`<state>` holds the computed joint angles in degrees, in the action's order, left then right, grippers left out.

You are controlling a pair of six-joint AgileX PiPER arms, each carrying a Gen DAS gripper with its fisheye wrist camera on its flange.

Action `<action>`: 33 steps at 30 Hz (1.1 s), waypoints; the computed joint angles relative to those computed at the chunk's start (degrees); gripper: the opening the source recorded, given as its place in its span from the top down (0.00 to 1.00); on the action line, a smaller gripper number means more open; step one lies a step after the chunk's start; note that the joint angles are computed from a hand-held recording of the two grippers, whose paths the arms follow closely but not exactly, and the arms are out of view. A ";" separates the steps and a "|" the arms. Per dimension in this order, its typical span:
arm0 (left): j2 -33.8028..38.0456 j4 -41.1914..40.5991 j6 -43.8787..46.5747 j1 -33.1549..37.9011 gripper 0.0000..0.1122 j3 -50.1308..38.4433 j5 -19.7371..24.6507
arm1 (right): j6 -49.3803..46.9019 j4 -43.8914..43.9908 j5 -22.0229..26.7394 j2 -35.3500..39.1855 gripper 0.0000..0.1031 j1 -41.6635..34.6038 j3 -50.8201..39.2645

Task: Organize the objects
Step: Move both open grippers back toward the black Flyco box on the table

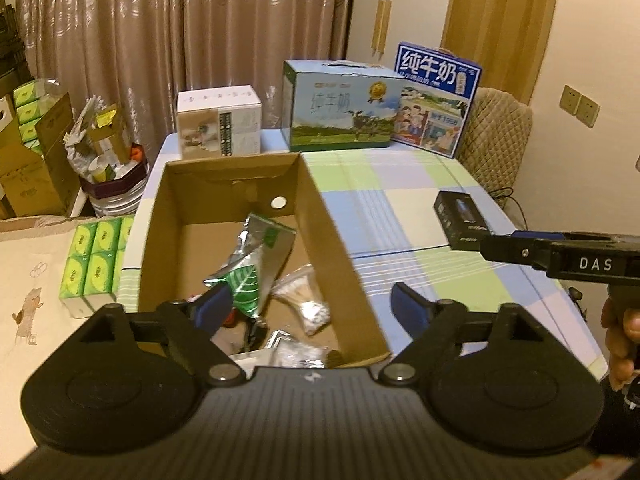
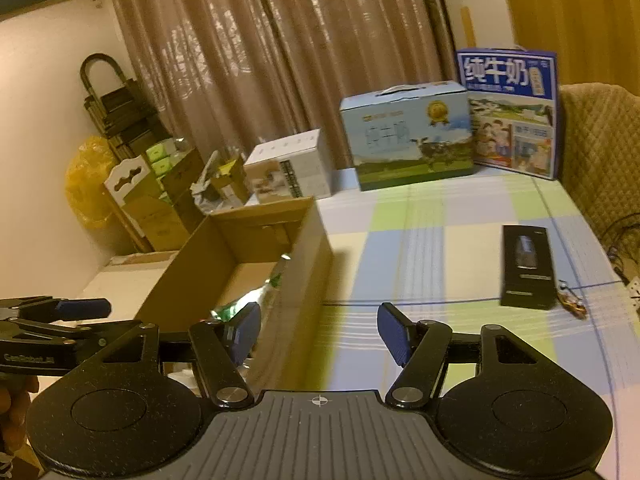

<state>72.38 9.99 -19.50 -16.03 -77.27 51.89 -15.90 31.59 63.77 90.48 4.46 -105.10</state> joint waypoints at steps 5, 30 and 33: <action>1.26 3.57 -5.06 -4.87 0.14 -0.62 -0.41 | -3.40 2.18 0.98 -2.39 0.40 -4.51 3.22; 14.26 16.38 -21.53 -23.58 0.09 -10.39 -0.84 | -16.82 7.55 5.14 -1.80 0.39 -30.23 9.16; 17.85 19.12 -22.51 -25.06 0.09 -12.79 -0.04 | -18.05 6.90 4.15 -0.03 0.39 -30.68 8.25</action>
<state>90.24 29.11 -42.01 -41.09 -90.06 51.86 -33.95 38.49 67.91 90.46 -26.22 -96.85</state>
